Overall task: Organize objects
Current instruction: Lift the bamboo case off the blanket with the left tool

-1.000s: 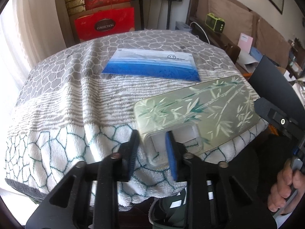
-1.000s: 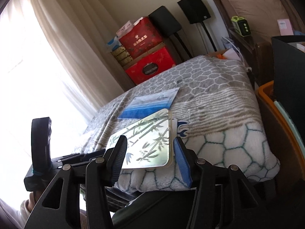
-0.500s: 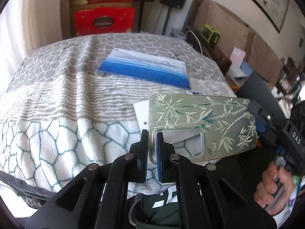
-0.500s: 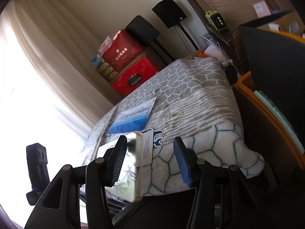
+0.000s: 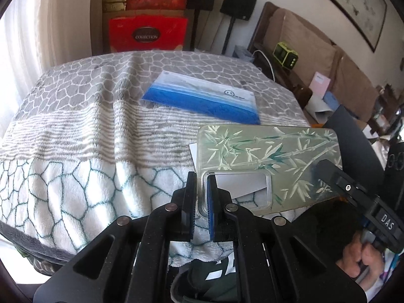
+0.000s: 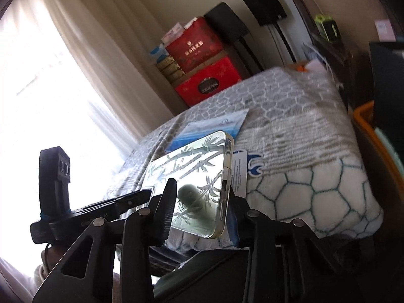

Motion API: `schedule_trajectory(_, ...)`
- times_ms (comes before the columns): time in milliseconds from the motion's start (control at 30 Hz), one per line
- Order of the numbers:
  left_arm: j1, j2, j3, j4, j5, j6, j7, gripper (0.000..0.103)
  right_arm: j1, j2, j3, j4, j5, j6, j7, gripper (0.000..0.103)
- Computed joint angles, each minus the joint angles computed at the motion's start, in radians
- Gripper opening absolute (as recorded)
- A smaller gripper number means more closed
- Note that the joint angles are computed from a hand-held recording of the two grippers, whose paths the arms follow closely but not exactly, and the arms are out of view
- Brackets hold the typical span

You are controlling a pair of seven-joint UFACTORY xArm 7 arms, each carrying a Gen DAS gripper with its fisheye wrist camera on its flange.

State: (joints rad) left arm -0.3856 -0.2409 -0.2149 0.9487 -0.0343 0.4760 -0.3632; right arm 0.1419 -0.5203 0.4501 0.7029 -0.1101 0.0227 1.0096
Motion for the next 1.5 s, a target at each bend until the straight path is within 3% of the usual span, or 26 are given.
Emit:
schedule_trajectory(433,0.007,0.019,-0.019,0.023,0.062,0.009,-0.046,0.007,-0.036,-0.025,0.019,-0.008,-0.013,-0.003,0.032,0.032)
schedule_trajectory(533,0.018,0.013,-0.032,0.033,0.108,0.008,-0.081,0.007,-0.006,-0.013,-0.014,-0.006,0.004,-0.021,0.022,0.032)
schedule_trajectory(633,0.021,0.002,-0.031,0.031,0.123,0.002,-0.101,0.007,0.021,-0.007,-0.038,0.027,0.000,0.020,-0.018,0.032)
schedule_trajectory(867,0.015,-0.035,-0.028,0.017,0.102,-0.019,-0.114,0.007,0.006,-0.047,-0.021,0.109,-0.071,0.152,-0.086,0.031)
schedule_trajectory(1133,0.046,-0.057,-0.088,0.030,0.205,-0.033,-0.201,0.007,0.055,-0.114,-0.076,0.053,-0.016,0.104,-0.087,0.028)
schedule_trajectory(1500,0.079,-0.077,-0.160,0.091,0.370,-0.019,-0.324,0.007,-0.022,-0.221,-0.026,0.093,-0.035,0.172,-0.114,0.028)
